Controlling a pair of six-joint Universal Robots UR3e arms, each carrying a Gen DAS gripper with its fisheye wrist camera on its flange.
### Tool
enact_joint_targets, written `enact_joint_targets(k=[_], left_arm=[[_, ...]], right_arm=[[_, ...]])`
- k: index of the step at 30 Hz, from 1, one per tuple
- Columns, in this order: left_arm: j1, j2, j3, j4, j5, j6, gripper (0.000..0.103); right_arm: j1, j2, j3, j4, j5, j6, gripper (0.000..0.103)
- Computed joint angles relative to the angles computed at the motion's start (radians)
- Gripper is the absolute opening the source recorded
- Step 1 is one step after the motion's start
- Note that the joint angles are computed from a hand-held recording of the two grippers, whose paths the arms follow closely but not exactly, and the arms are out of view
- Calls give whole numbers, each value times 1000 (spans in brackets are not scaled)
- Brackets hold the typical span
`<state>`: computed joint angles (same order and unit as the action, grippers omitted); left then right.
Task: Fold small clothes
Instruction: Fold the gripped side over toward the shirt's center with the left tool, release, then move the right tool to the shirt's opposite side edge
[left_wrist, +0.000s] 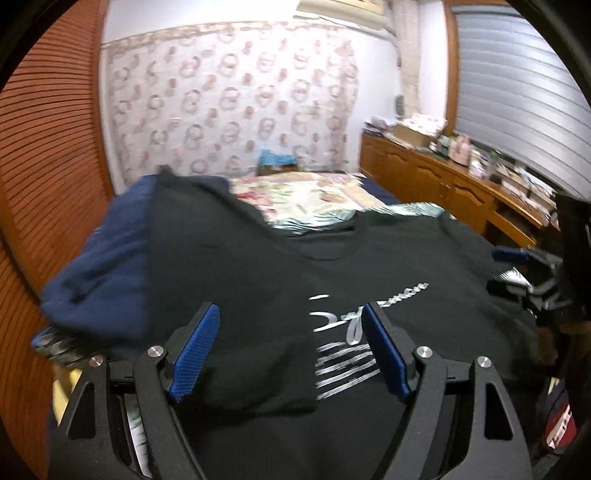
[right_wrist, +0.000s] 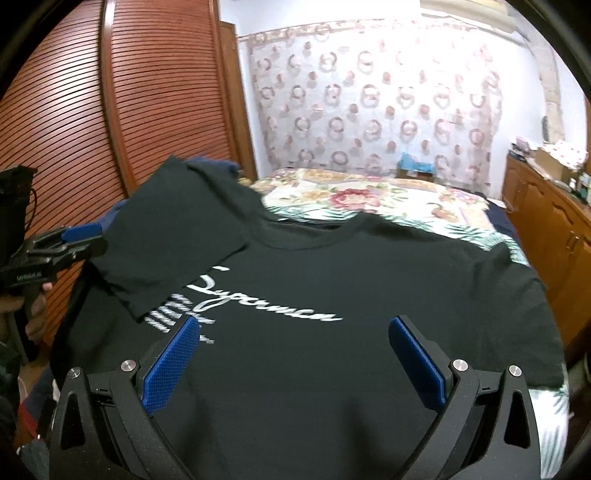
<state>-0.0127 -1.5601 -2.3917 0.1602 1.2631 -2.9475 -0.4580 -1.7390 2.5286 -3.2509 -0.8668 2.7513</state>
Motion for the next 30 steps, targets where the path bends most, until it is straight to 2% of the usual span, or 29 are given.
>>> enact_joint_targets(k=[3,7,15,20,22,30], left_arm=[[-118,-150,140,-10,61,-16,80],[-212,-297,315,-85,97,-27,80],[-319,-512,612,-261,134,-21,80],[-347,-585,721,-333,155,-27,80],[-359,-610,758,-360,167,-30,80],[-367,-631,801,-425,171,-26,82]], right_arm=[[-110,-55,18,63,35,-47,102],[-243,-95,25,135,71,-101,102],[-430,-96,21,211,72,-186,102],[-422,1,-50,187,15,-150,102],[-373,22,-87,182,-24,-105,102],[-304,83,-183,206,-82,-58,102]])
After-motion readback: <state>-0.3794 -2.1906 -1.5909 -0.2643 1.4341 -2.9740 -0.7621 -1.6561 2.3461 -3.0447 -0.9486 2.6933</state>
